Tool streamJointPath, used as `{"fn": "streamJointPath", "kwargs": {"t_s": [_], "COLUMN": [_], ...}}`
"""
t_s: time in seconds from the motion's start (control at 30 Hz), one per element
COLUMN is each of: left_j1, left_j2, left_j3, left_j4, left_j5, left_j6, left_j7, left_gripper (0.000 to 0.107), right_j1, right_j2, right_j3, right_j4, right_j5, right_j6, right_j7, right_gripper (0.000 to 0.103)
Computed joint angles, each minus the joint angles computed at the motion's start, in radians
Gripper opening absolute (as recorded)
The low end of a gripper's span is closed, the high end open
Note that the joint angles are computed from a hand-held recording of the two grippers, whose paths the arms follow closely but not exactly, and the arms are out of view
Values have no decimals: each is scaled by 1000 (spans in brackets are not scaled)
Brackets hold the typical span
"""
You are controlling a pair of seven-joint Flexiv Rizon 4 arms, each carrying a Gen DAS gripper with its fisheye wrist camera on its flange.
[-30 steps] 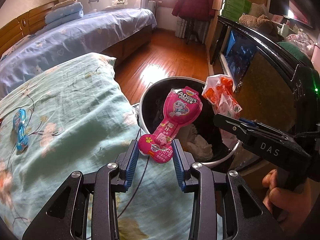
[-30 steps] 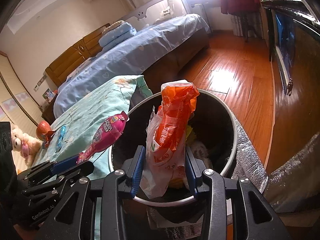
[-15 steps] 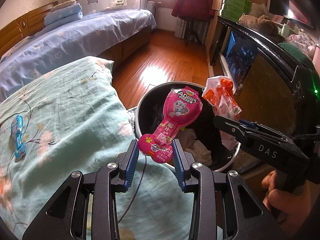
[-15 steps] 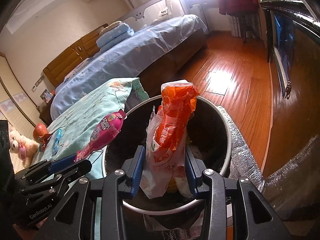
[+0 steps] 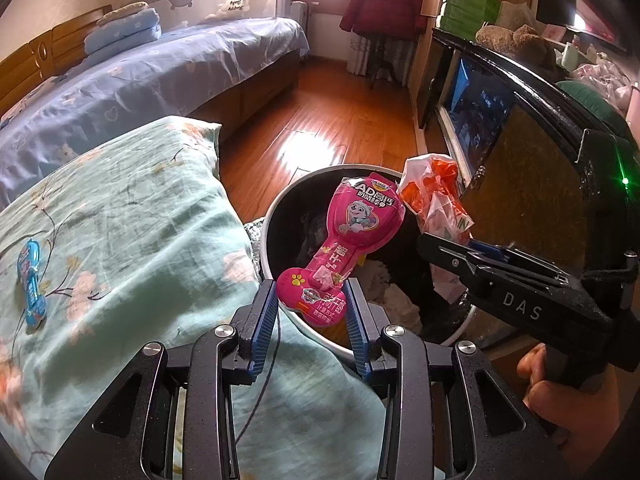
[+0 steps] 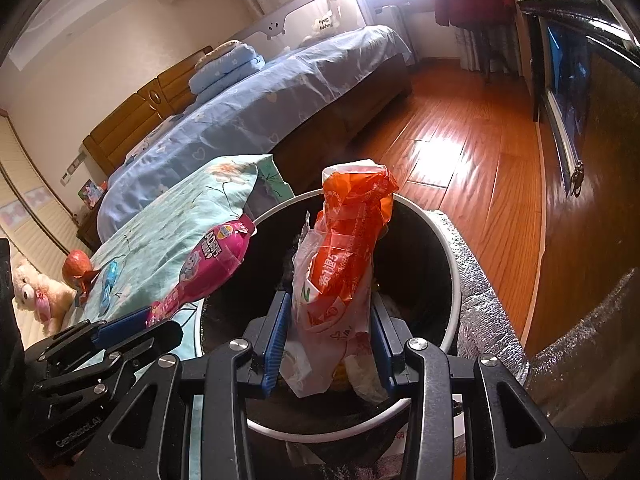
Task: Collect trash
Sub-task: 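Carry the snack bag and pink packet over the grey bin and hold them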
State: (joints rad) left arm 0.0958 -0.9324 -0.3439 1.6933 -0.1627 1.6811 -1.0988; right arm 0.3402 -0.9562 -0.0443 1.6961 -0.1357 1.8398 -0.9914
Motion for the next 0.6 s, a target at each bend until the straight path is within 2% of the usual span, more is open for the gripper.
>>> {"fn": "streamJointPath", "kwargs": {"t_s": [0.6], "left_j1": [-27], "left_j2": [-11], "left_j3": [17], "left_j4": [-33], "left_j5": [-15], "left_j6": [-28], "left_j7": [3], "left_gripper": [33], "right_j1": [-16], "right_j2": [-6], "right_j3": [9], "right_j4": [-12], "right_j5": [-10], "right_j6": [-16], "right_j7": [-1], "right_gripper": [39]}}
